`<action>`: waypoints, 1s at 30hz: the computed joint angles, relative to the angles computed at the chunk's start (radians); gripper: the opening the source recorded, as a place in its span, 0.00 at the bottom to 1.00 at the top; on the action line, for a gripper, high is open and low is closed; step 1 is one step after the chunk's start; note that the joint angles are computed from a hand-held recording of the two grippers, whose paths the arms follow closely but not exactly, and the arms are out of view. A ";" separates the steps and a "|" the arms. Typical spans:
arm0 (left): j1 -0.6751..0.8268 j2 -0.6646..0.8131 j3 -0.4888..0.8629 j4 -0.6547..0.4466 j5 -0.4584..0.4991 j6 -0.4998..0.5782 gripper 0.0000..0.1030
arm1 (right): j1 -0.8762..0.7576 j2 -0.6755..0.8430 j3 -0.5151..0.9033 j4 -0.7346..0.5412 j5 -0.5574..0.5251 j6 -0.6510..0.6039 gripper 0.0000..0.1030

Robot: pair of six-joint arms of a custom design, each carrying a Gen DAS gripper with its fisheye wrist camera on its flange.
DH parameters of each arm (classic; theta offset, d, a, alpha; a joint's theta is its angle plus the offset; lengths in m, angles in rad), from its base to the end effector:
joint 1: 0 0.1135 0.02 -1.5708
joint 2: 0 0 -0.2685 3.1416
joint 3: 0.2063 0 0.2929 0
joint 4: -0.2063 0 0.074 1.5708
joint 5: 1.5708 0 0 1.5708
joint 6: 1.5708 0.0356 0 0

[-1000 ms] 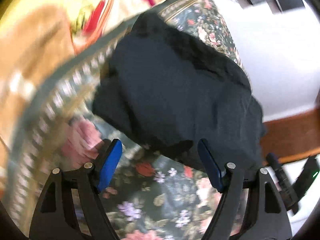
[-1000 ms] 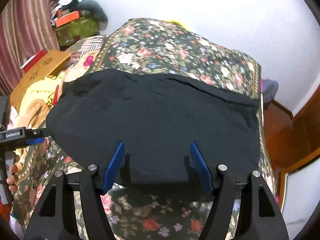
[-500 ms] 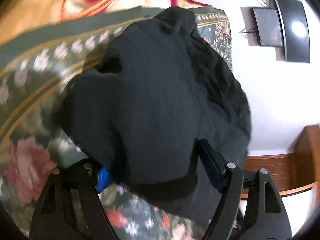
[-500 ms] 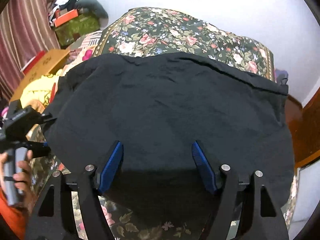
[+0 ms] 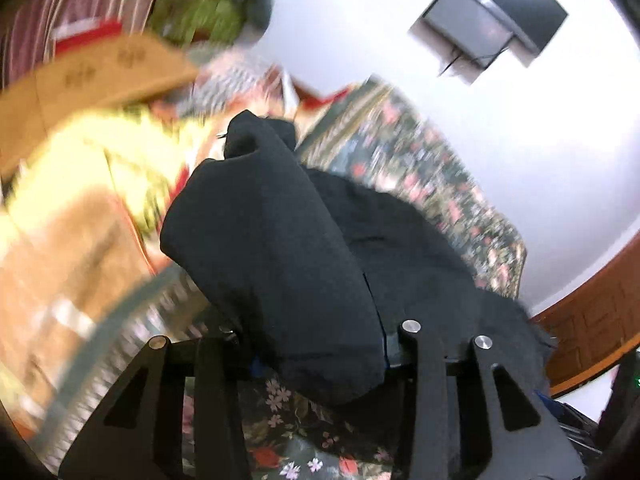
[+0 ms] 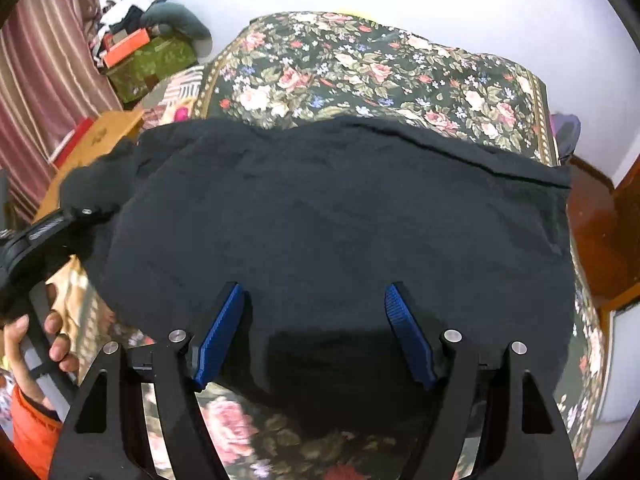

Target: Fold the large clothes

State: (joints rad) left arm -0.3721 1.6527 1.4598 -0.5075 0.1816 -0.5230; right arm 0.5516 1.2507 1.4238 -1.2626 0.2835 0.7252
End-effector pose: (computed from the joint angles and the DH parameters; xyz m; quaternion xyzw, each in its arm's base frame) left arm 0.3872 -0.1580 0.3148 -0.0299 0.9034 -0.2558 0.3429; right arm 0.2247 0.1265 0.3810 0.1169 0.9549 0.0304 0.2712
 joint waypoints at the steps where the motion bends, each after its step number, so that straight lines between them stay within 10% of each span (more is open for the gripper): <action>1: 0.005 -0.021 0.006 -0.002 -0.009 0.020 0.38 | 0.008 0.004 0.004 0.011 -0.014 0.013 0.68; 17: -0.172 -0.221 0.016 -0.042 -0.163 0.323 0.37 | 0.109 0.115 -0.018 0.158 -0.218 0.030 0.70; 30: -0.455 -0.124 0.118 -0.141 -0.200 0.386 0.37 | 0.187 -0.238 -0.012 -0.302 0.221 0.192 0.70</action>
State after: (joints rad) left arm -0.8271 1.5291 1.5779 -0.6483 -0.0183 -0.1375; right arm 0.7390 1.0122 1.4121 -1.5650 0.5043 0.9168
